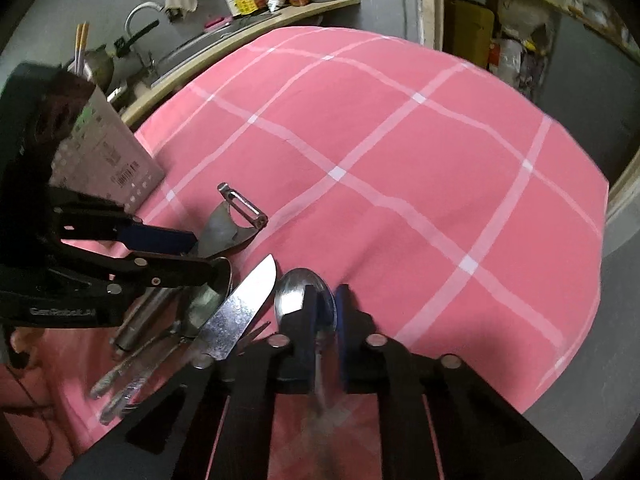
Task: Organize utensils
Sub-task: 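Close the left tool on the handle of the vegetable peeler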
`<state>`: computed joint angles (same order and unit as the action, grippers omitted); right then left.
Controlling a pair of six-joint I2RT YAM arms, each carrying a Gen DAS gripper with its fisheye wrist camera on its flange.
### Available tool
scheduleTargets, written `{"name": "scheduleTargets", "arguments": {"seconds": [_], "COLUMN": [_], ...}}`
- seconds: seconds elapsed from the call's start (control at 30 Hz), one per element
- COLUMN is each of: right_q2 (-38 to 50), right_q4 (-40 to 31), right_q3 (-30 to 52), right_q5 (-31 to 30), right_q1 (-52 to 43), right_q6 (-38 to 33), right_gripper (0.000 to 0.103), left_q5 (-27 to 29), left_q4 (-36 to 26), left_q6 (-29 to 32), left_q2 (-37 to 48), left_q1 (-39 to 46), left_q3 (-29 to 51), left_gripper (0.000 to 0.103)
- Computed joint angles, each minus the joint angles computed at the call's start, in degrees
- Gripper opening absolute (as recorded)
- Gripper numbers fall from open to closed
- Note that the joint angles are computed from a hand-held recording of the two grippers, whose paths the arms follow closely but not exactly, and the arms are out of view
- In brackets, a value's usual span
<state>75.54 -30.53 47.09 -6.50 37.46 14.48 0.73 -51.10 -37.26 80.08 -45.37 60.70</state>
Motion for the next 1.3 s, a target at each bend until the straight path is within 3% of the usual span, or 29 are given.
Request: {"name": "scheduleTargets", "arguments": {"seconds": [0.3,0.47,0.93,1.13,1.3], "right_q2": [-9.17,-14.71,-31.44,-28.04,-20.26], "right_q4": [0.04,-2.91,-16.03,-22.81,-27.86], "right_q3": [-5.84,-7.59,-7.71,1.46,13.01], "right_q5": [-4.44,-0.41,30.69,46.68,58.90], "right_q1": [-2.31,0.52,15.33,26.55,35.30], "right_q6": [7.25,11.77,33.62,44.02,49.50], "right_gripper": [0.001,0.001,0.001,0.001,0.001], "left_q5": [1.62,0.93,-3.73,-6.54,-6.13], "left_q4": [0.52,0.86,4.03,4.84,3.88], "left_q6": [1.17,1.05,1.96,2.53,4.86], "left_q2": [0.83,-1.87,-11.18,-16.41,-20.52], "left_q1": [1.65,1.11,-2.56,-2.88,0.87], "left_q3": [0.64,-0.74,-0.70,1.85,5.81], "left_gripper": [0.017,0.017,0.017,0.017,0.017]}}
